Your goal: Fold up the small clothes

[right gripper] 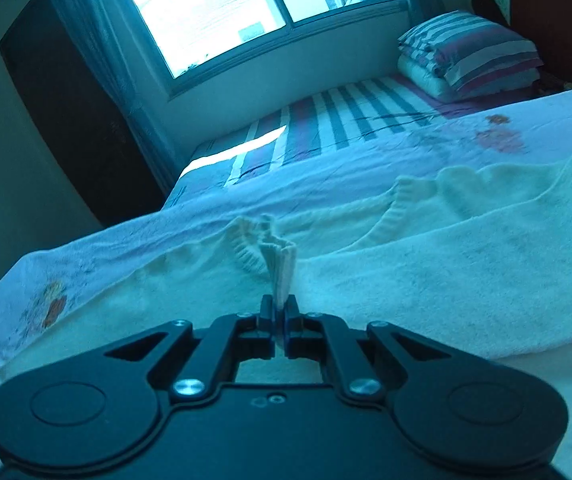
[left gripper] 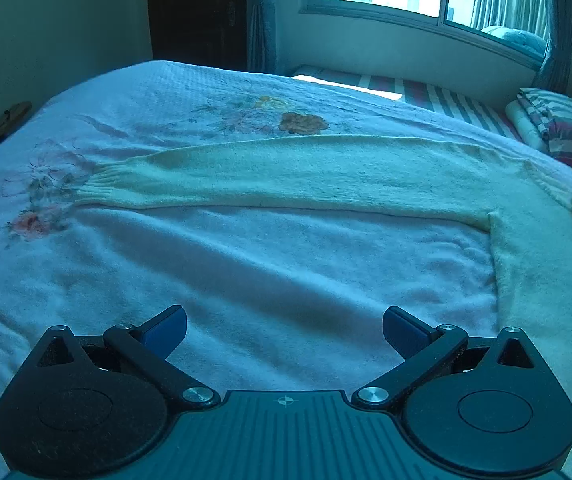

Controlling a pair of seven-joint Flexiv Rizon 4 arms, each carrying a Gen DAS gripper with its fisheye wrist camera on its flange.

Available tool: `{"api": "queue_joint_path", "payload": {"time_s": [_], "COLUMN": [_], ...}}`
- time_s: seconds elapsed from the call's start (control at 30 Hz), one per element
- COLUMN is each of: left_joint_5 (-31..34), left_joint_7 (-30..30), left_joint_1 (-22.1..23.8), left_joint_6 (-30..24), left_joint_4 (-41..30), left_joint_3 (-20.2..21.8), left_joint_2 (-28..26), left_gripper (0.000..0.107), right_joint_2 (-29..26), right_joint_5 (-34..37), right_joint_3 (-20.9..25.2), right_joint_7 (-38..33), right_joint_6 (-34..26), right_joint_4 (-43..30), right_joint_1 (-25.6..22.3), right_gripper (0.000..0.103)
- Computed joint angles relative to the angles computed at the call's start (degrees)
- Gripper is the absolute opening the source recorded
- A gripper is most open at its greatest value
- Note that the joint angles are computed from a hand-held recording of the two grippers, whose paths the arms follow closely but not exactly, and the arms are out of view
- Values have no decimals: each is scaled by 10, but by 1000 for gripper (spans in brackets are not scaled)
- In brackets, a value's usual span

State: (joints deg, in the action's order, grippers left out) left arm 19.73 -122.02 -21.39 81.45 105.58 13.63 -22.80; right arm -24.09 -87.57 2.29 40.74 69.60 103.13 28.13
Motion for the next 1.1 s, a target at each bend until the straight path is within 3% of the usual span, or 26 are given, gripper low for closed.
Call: {"api": "queue_joint_path", "payload": {"time_s": [0.03, 0.07, 0.13, 0.2, 0.27, 0.5, 0.53, 0.57, 0.63, 0.7, 0.9, 0.93, 0.97, 1.03, 1.1], "left_joint_5": [-20, -36, -63, -77, -83, -197, -216, -231, -271, -299, -366, -371, -371, -376, -372], "left_joint_7": [8, 14, 29, 45, 51, 183, 203, 217, 229, 228, 226, 230, 230, 239, 251], "left_joint_1": [16, 24, 30, 18, -7, 39, 50, 54, 54, 37, 6, 1, -8, -7, -7], "left_joint_6": [12, 17, 25, 32, 38, 45, 39, 30, 1, -25, -17, -16, -24, -30, 1], "left_joint_4": [4, 3, -3, -21, -53, -158, -178, -195, -235, -273, -341, -354, -368, -381, -369], "left_joint_3": [-21, -35, -54, -61, -56, -228, -261, -280, -309, -305, -296, -292, -279, -278, -275], "left_joint_2": [-2, -6, -16, -32, -54, -145, -164, -178, -210, -236, -295, -303, -310, -316, -310], "left_gripper": [103, 103, 103, 103, 103, 102, 81, 53, 48, 48, 48, 40, 4, 2, 2], "right_joint_2": [-14, -18, 13, 62, 109, 241, 251, 262, 276, 285, 302, 302, 302, 303, 304], "right_joint_5": [16, 45, 6, -59, -59, 12, 20, 24, 31, 37, 20, 18, 17, 17, 20], "right_joint_3": [8, 13, 0, 4, 24, 87, 92, 97, 102, 105, 100, 99, 98, 97, 97], "right_joint_7": [-16, -49, -29, 36, 46, 29, 24, 22, 17, 19, 47, 50, 50, 51, 47], "right_joint_6": [23, 29, -5, -26, -76, -182, -186, -189, -192, -188, -157, -153, -151, -147, -149], "right_joint_4": [-4, -5, 16, 60, 110, 245, 254, 265, 282, 295, 326, 327, 329, 329, 329], "right_joint_1": [-1, 0, 23, 12, 1, -53, -58, -64, -73, -81, -108, -111, -113, -118, -121], "right_gripper": [24, 27, 31, 31, 32, 32, 32, 32, 32, 32, 32, 32, 32, 32, 32]}}
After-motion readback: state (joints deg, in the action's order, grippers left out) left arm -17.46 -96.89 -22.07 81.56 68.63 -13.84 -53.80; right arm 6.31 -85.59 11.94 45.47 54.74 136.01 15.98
